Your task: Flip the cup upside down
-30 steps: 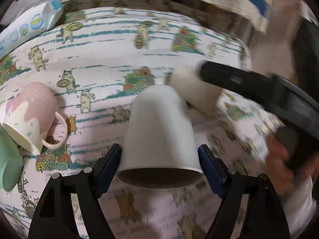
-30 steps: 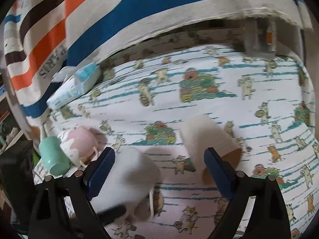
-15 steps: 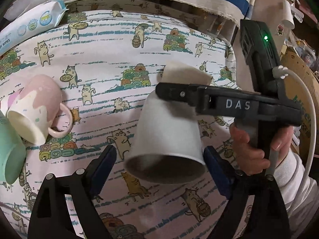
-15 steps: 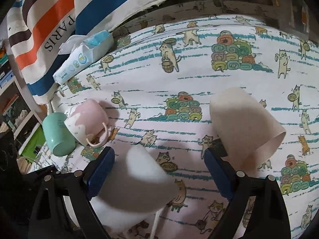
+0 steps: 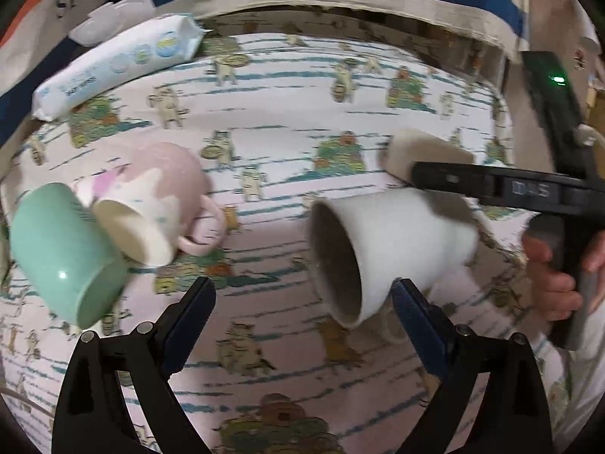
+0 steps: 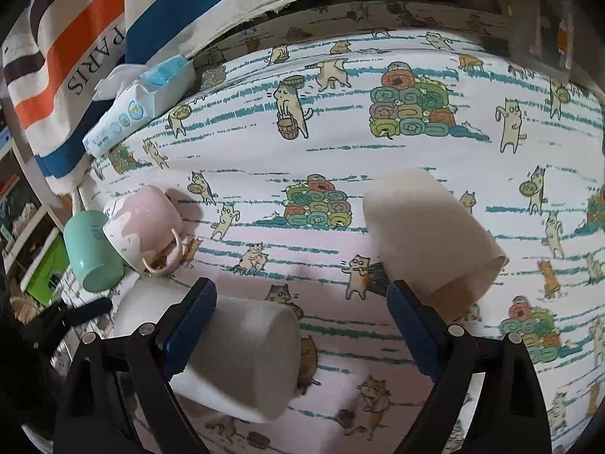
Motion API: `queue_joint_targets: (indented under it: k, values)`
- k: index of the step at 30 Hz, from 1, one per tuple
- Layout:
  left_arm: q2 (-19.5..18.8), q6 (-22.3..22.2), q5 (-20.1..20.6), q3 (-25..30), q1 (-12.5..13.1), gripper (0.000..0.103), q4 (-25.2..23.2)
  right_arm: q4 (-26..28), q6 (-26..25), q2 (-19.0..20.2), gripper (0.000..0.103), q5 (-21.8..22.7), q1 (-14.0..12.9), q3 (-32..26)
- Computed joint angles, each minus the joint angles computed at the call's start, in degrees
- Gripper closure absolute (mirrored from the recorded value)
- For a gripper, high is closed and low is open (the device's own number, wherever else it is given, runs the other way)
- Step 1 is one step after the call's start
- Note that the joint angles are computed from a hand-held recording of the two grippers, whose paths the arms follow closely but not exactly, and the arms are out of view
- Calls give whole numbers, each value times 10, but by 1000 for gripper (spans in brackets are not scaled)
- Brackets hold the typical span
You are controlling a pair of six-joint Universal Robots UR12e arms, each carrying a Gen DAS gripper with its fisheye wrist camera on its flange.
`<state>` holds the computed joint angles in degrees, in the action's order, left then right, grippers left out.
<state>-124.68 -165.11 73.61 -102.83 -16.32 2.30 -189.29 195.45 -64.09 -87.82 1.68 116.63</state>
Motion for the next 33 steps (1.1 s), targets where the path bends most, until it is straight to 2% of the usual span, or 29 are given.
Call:
queue_joint_targets:
  k: [3,5,12,16,21,26,29,33]
  values:
    - [-7,-13,38,10,-4,8,-2,14,10,-5,11,18,-8,3]
    - [-10,-19,40,17,-4,9,-12,22,25,-7,11,25,-13,5]
    - [-22,-47,86,48,-17,11,-31,66,30,-13,11,-28,-3,0]
    - [-26,-65,103,63,-23,14,-43,85,25,-16,11,-16,-5,0]
    - [-29,-85,93,76,-20,17,-52,100,7,-17,11,-18,4,-4]
    - [-28,-93,54,74,-11,17,-48,88,5,-16,11,-18,6,-3]
    - [-23,-99,31,57,-5,17,-16,49,15,-15,11,-18,5,4]
    - [-18,-90,21,21,2,16,103,-48,14,-3,11,-60,16,9]
